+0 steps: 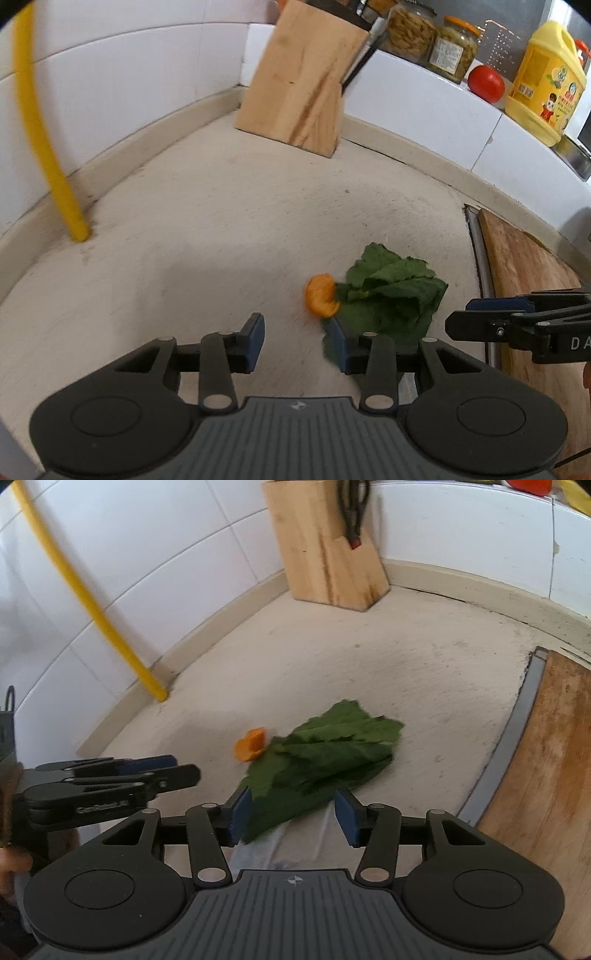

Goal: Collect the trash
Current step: 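Move both open grippers back up to the tangerine and green leaf, then grasp the tangerine with the left gripper while right gripper grasps the green leaf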

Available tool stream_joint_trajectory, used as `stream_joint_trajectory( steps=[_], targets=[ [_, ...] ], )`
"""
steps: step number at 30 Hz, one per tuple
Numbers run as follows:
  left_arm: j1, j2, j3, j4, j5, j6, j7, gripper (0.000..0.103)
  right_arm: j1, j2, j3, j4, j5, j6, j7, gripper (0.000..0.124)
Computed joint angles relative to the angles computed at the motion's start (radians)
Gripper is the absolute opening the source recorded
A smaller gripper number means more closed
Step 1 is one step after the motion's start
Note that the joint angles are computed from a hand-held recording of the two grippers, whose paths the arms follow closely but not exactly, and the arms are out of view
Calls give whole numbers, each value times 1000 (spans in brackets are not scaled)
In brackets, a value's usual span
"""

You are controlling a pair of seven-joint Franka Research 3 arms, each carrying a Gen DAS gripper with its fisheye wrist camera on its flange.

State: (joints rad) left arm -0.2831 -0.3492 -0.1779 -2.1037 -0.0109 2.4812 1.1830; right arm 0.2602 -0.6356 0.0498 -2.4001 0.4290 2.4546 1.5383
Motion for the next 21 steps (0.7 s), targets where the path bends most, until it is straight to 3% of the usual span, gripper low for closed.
stream_joint_trajectory(
  steps=[15,21],
  targets=[
    [13,132,-23,94,24,13,5,33,-18,156,-23,85,6,35,-49,65],
    [25,151,-44,106,98,12,-38,32,-29,195,-4,106,-29,41,-46,64]
  ],
)
